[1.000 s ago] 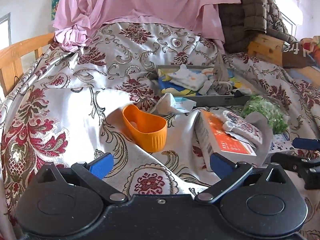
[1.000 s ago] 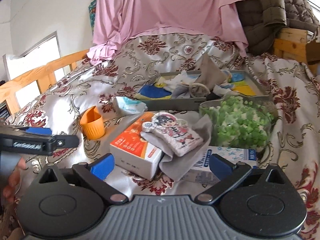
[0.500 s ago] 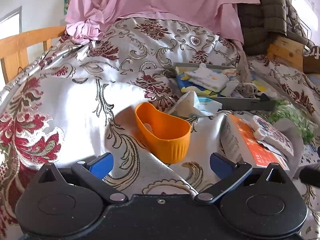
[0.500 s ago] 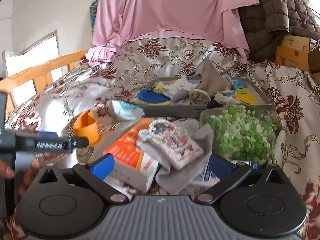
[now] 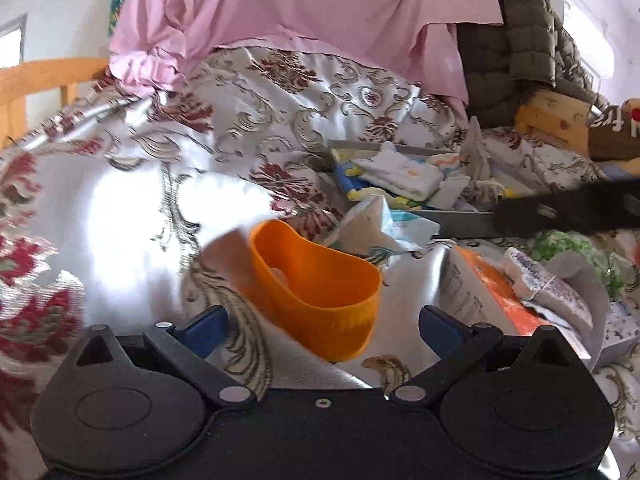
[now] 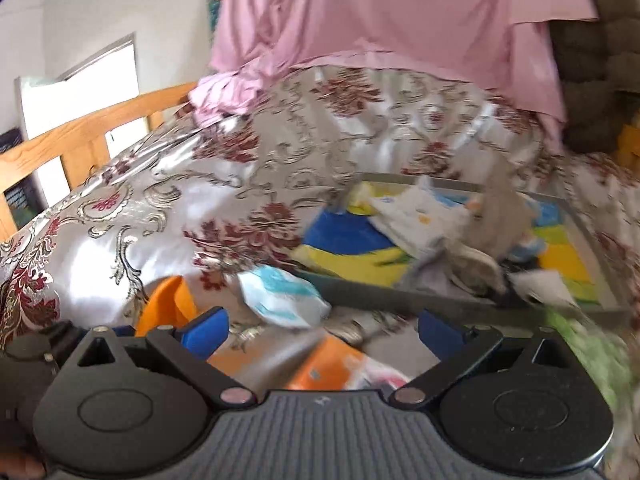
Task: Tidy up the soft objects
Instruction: 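Grasp the orange silicone cup with the left tool while the right tool grasps the white wipe packet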
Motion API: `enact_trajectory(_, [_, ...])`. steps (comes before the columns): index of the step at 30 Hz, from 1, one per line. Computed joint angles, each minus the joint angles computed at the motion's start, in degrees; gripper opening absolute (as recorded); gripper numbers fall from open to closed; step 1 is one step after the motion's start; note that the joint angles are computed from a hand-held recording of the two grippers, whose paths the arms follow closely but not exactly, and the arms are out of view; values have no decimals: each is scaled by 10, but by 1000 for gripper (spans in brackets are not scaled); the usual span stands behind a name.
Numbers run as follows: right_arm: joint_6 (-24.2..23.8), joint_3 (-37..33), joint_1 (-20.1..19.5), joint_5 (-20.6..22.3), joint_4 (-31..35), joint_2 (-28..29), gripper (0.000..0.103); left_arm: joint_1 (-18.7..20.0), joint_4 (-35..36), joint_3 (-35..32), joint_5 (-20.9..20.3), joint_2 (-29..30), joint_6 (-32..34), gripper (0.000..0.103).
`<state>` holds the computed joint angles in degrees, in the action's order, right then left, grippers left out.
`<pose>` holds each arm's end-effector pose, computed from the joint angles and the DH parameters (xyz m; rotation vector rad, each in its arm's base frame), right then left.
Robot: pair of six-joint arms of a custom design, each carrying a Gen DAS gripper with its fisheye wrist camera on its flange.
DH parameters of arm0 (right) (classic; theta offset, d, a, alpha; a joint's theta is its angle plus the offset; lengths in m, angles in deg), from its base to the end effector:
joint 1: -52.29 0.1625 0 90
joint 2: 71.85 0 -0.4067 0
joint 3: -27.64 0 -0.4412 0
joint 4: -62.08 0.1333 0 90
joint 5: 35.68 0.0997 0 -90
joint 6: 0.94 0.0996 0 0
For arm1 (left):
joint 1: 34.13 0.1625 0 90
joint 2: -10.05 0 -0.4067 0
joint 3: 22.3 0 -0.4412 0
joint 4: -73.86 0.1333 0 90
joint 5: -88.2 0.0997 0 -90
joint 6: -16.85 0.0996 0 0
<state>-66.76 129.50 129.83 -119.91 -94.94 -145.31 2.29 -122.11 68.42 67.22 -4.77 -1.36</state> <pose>0.0011 -0.6594 0.3273 1.2436 -2.3696 0.8123 -0.3523 -0.5412 -0.1423 0.2677 2.1123 -1.2996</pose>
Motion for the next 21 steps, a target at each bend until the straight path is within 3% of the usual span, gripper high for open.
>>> enact_trajectory(8, [-41,-30,42,-67,-8,58,102,13,-130,-20,-28,30,69,100])
enact_trajectory(21, [-132,-20,60,-105,-47,81,92,8,-115,-49,31,53,76,72])
